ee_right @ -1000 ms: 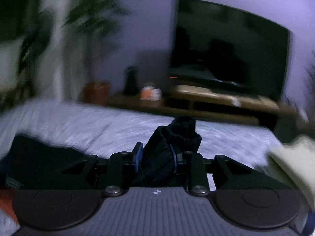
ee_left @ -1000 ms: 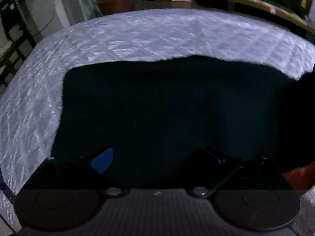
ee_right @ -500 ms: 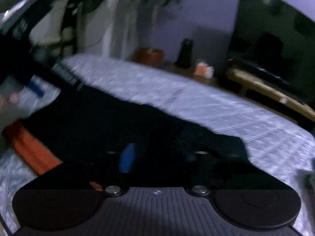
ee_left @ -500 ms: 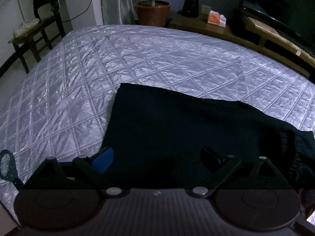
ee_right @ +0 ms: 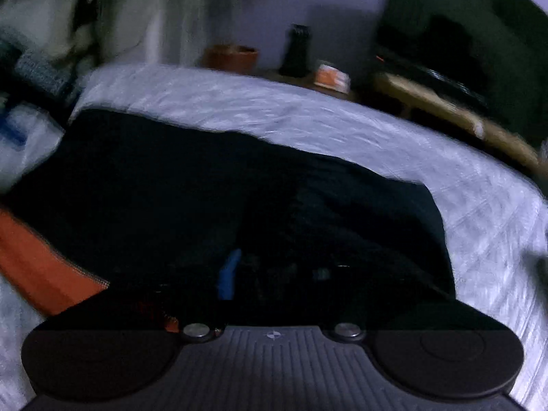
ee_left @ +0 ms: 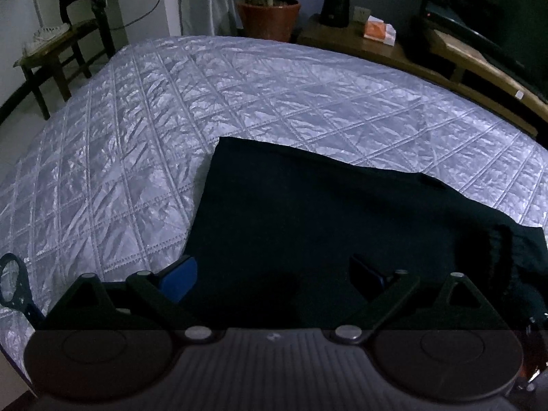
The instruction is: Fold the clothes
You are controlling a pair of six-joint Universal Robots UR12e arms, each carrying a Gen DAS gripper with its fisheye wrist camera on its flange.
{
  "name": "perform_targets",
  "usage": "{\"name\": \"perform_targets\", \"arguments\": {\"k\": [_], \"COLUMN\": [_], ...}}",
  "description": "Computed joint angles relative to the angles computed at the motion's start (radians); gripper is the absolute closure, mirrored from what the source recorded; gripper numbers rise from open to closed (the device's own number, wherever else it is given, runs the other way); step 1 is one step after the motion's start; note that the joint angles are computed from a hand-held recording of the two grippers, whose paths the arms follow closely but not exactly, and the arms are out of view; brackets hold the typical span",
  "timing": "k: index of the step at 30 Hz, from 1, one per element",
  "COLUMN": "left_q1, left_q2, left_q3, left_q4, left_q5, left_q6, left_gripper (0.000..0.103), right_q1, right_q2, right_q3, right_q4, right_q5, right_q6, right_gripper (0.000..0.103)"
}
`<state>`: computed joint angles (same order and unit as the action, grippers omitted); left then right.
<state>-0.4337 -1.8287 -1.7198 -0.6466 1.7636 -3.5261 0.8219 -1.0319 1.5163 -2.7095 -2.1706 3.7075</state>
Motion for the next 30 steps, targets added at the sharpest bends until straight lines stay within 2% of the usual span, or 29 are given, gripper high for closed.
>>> {"name": "perform_targets", "arguments": {"k": [1, 4, 7, 11, 15, 16, 22, 25, 30], "left_q1": [0.000, -0.002, -0.004, -0.004, 0.001, 0.002, 0.004, 0.008, 0.012], "left_q2": [0.000, -0.002, -0.004, -0.002, -0.001, -0.001, 0.000, 0.004, 0.005], "left_q3": [0.000, 0.001, 0.003, 0.002, 0.003, 0.004, 0.004, 0.001, 0.000], "left_q4": [-0.001, -0.002, -0.007, 0.005, 0.010, 0.010, 0.005, 0.010, 0.015], "left_q5": [-0.004, -0.002, 0.002, 0.012, 0.022, 0.024, 0.029, 0.027, 0.029], "left_q6": [0.000, 0.002, -0.001, -0.009, -0.032, -0.038, -0.042, -0.049, -0.063], "left_gripper": [0.008, 0.008, 0.008, 0.008, 0.008, 0.008, 0.008, 0.008, 0.008], "right_q1": [-0.002, 0.006, -0.002, -0.013, -0.009, -0.008, -0.028, -0.014, -0.012], "right_q2": [-0.006, -0.002, -0.011, -0.026, -0.013, -0.007, 0.027, 0.034, 0.024], "right_q3": [0.012, 0.006, 0.009, 0.016, -0.023, -0.033, -0.066, -0.055, -0.045], "right_q4": [-0.016, 0.009, 0.000, -0.078, -0.145, -0.145, -0.026, -0.040, -0.092], "right_q5": [0.005, -0.022, -0.002, 0.004, -0.020, -0.011, 0.161, 0.151, 0.200], "right_q6": [0.008, -0.057, -0.028, 0.024, -0.078, -0.093, -0.081, -0.121, -0.104], "right_gripper": [0.071, 0.076, 0.086, 0.087, 0.087, 0.087, 0.085, 0.085, 0.085]}}
